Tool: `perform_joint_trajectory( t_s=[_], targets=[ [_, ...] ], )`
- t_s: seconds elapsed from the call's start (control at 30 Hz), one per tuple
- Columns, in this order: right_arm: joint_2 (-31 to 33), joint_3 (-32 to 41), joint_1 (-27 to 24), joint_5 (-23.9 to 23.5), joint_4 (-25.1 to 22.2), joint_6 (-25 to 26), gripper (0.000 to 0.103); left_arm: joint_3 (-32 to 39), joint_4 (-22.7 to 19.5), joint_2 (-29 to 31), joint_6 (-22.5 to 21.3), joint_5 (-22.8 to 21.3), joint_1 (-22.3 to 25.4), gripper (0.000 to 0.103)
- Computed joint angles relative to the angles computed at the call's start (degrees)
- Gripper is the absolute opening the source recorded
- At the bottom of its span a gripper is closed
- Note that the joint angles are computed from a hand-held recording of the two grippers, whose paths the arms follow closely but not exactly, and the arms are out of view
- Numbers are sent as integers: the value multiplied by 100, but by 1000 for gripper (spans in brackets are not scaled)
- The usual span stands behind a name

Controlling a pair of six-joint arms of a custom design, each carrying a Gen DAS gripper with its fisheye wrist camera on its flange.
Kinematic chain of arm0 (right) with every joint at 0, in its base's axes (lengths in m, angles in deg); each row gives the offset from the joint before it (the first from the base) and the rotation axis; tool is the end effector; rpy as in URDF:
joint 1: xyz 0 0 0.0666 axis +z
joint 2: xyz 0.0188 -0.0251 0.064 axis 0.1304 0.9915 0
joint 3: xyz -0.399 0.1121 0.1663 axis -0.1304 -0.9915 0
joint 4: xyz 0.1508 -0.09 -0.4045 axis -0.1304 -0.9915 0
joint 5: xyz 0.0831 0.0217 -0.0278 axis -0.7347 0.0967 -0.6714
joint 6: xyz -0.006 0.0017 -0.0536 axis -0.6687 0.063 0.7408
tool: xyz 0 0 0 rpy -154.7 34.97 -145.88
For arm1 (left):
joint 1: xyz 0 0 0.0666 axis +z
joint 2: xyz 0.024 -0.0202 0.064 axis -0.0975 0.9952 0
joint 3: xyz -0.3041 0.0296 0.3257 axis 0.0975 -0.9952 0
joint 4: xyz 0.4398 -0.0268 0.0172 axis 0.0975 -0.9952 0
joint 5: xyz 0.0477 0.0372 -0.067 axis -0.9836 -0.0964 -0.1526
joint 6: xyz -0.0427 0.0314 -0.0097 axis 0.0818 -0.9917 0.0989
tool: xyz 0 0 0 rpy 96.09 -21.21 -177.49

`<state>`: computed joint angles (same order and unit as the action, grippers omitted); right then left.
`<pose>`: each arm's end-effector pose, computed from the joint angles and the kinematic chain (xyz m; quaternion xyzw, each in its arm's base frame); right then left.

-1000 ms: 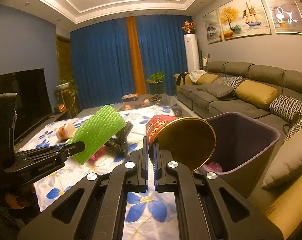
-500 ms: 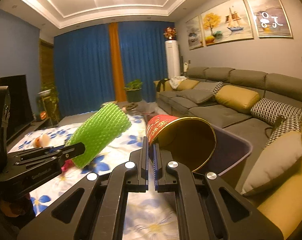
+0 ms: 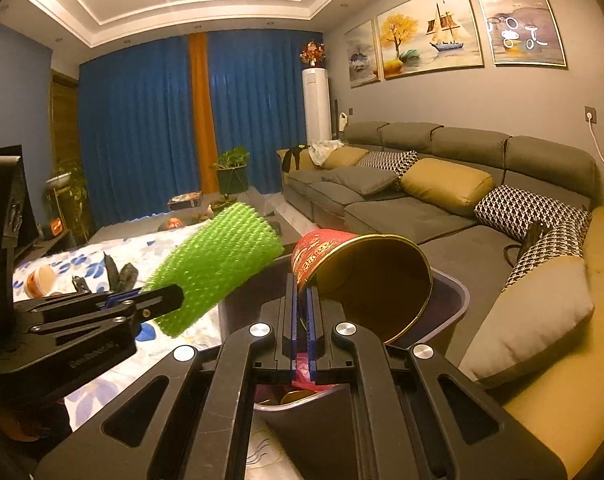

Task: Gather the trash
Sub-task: 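Carry the red can and green foam net over the grey bin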

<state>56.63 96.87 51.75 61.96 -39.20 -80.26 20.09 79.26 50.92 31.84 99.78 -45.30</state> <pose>0.2956 0.2441 0.2931 0.2068 0.7978 -0.0991 0.5576 0.4238 -0.3649 0.3016 0.3444 0.8015 -0.2786 0.4018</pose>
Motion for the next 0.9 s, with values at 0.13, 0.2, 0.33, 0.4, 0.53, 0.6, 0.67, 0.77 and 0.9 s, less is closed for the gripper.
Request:
perform_joint_trajectory(
  t_s=[0.13,0.2,0.33,0.4,0.53,0.6,0.67,0.77,0.9],
  targets=[
    [-16,-97,-124,-120,98,60,5,117,-69,175,37,41,-55,11],
    [-26,-140,-178,-170,132,30,5,174,-109,243,55,25,-81,11],
    [-28,-201,-271,-276,180,21,5,257,-148,348,55,6,-131,11],
    [-8,-209,-305,-331,196,15,5,295,-166,386,31,-5,-146,12],
    [2,-249,-388,-439,291,40,5,362,-195,476,-7,15,-166,12],
    [27,-240,-401,-475,316,26,5,402,-246,521,1,63,-172,12],
    [24,-246,-419,-507,315,18,5,432,-265,557,1,104,-171,12],
    [43,-250,-463,-546,317,16,5,446,-258,580,-6,199,-154,13],
    [59,-260,-517,-620,337,26,5,479,-258,627,-16,310,-138,16]
  ],
)
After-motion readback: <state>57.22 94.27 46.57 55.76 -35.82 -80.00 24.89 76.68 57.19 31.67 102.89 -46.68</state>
